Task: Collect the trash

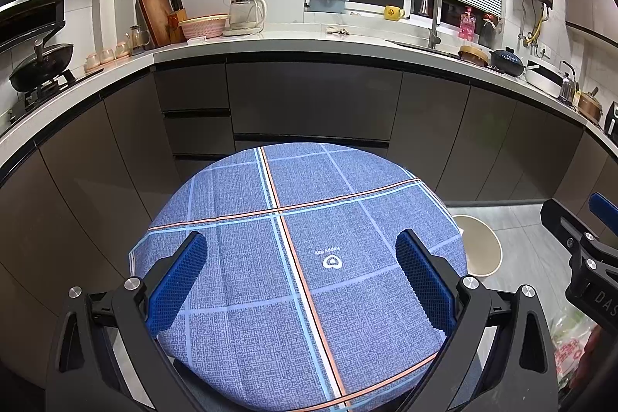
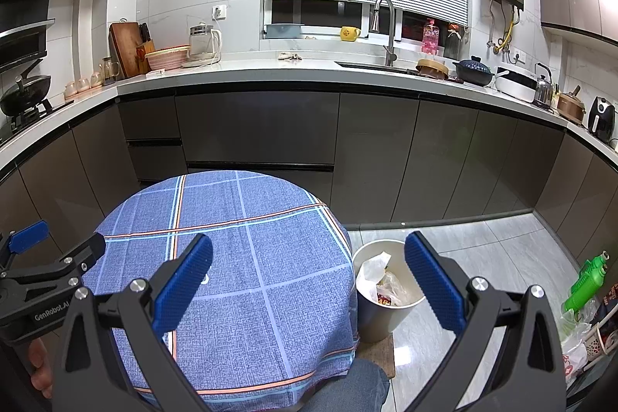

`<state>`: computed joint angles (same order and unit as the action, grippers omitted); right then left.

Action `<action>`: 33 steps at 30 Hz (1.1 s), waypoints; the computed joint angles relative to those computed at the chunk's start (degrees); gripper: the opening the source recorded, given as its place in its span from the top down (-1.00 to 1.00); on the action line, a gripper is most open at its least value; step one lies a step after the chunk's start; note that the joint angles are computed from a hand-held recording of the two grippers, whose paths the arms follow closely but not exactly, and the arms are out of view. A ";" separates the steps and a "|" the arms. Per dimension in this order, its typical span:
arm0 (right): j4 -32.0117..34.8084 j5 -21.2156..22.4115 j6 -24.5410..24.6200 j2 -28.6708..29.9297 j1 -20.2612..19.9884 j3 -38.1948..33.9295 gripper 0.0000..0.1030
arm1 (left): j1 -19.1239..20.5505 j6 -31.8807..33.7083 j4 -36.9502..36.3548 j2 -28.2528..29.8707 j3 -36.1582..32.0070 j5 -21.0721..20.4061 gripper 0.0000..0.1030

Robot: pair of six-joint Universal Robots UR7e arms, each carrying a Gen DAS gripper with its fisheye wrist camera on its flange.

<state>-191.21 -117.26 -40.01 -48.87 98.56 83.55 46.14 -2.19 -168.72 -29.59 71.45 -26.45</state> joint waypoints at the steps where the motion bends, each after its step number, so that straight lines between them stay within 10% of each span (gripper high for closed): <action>1: 0.05 -0.01 0.01 -0.01 -0.01 -0.01 -0.94 | 0.02 0.03 -0.01 0.01 -0.02 -0.01 -0.84; 33: 0.03 -0.15 0.15 0.08 0.10 0.00 -0.94 | 0.06 1.12 -0.49 0.08 -0.10 -0.19 -0.84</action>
<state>-191.19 -117.41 -39.85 -48.79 98.65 83.55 46.20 -1.07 -169.21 -29.51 71.35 -26.63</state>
